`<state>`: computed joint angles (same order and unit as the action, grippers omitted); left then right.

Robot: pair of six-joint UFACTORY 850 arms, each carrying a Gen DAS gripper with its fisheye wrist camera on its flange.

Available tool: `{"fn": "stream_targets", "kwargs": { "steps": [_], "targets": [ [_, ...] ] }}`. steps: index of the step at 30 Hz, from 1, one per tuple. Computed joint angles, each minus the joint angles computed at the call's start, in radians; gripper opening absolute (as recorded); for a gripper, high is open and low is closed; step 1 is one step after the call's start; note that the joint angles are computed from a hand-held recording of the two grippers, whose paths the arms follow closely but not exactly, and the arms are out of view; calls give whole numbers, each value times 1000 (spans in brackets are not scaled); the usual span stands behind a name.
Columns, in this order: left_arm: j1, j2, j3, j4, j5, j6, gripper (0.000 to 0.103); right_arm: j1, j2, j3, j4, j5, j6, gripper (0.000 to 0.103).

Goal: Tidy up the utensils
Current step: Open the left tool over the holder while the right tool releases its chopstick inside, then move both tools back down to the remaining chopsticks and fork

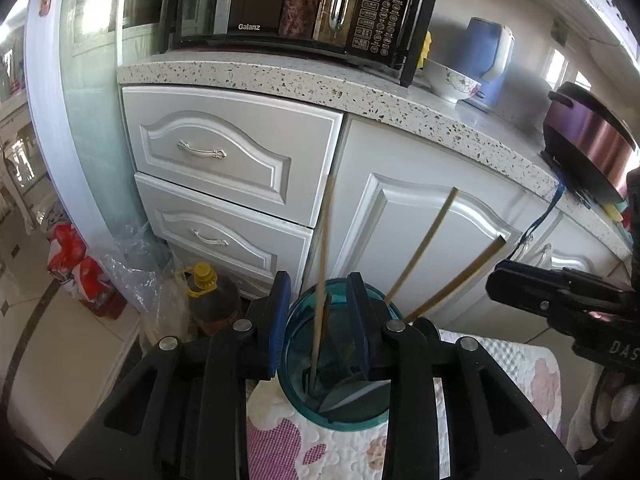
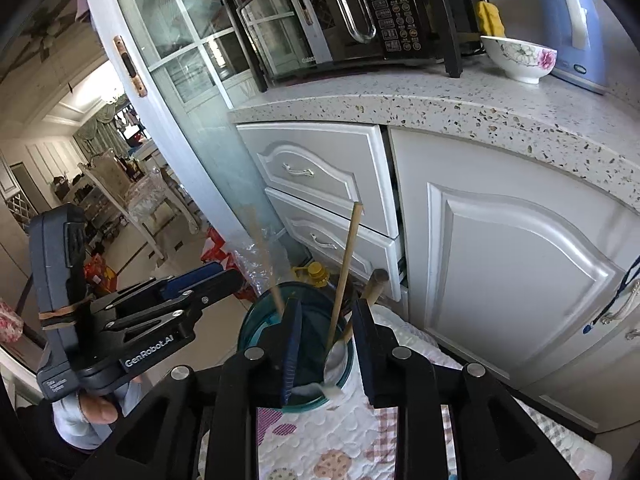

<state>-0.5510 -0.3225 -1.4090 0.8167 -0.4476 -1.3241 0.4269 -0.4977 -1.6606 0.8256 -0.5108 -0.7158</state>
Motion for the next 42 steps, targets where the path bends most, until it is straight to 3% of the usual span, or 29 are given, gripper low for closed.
{"fn": "stream_targets", "kwargs": {
  "steps": [9,24,32,42],
  "targets": [
    [-46,39,35,91,-39,-76,31,-1,112,146,108,48,-116,27],
    [-176,66,61,184,-101,-143,33,-16,338,454,241,200,-235,29],
    [-235,40,35,160,-100,-131,33,-27,454,590,183,294,-158,33],
    [-290,-13,-8,120,-109,-83,33,-59,531,685,156,318,-114,35]
  ]
}}
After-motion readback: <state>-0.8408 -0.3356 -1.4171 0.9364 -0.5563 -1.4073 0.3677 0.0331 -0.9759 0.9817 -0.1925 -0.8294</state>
